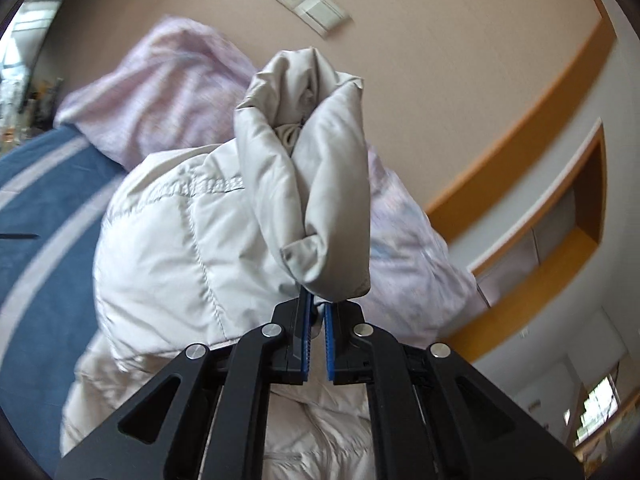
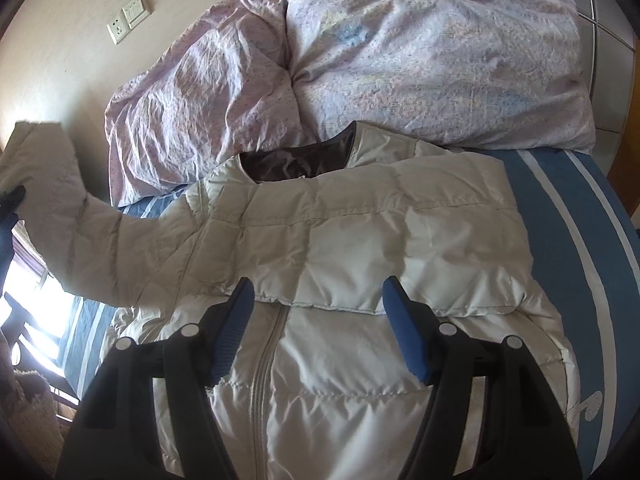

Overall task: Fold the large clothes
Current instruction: 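Grasp the other sleeve cuff with the left gripper and lift it, then fold the held sleeve across the jacket front and release with the left gripper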

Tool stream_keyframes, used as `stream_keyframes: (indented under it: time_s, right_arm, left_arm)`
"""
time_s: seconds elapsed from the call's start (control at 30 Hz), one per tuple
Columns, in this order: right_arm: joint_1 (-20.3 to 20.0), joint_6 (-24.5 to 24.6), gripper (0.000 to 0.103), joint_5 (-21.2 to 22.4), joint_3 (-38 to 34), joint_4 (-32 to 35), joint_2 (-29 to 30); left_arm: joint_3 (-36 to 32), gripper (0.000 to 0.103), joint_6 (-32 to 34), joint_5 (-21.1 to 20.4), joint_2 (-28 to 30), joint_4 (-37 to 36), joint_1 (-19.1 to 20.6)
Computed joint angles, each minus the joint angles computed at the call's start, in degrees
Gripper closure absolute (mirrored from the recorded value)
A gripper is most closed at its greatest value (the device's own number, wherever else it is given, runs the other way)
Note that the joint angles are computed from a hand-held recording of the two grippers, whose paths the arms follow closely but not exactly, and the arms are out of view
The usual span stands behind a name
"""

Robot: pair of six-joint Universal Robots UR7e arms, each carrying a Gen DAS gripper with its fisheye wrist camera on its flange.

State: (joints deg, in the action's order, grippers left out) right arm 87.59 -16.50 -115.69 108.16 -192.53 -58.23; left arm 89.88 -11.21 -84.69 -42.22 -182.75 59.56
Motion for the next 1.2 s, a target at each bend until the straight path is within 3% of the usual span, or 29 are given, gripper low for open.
stream_keyframes:
  time_s: [0.23,0.5,0.6,0.67,0.73,0.87,0.93,1.1,1.2]
  right_arm:
    - [-1.4,1.2,0.036,0.5,0.8,-1.2,-1.1]
    - [-2.8,2.5,0.036,0.5,1.2,-1.2,-1.9]
    - [-3.3,3.3,0.036,1.8,1.2,0.0,-2.2]
    - [-3.6,4.0,0.036,3.0,1.1,0.9,-2.5]
    - [-4.0,5.0,0.036,4.6,1.1,2.0,-2.8]
    - [-5.3,7.7,0.036,9.8,1.0,5.7,-3.8]
    - [-6.0,9.2,0.036,12.7,0.5,8.7,-4.1]
    - [-7.1,11.5,0.047,16.0,-1.7,14.3,-2.7]
    - [-7.6,12.6,0.047,17.5,-3.4,18.0,-1.3]
  left_arm:
    - [-4.6,0.099,2.8,-5.4,5.6,11.9,-1.6]
    - [-10.4,0.095,3.0,-3.0,11.7,25.3,-2.0]
    - [-11.6,0.071,2.7,-4.9,12.5,28.3,-1.4]
    - [-10.7,0.034,2.5,-7.4,11.9,27.9,-1.0]
    - [-8.8,0.016,2.8,-8.8,10.6,25.3,-0.6]
    - [-4.6,0.009,4.8,-10.0,6.4,22.2,-0.1]
    - [-2.9,0.007,6.4,-7.5,4.4,20.9,0.1]
    - [5.2,0.007,12.4,8.2,-1.5,13.6,0.3]
    - [7.4,0.007,14.3,14.8,-3.1,12.1,1.1]
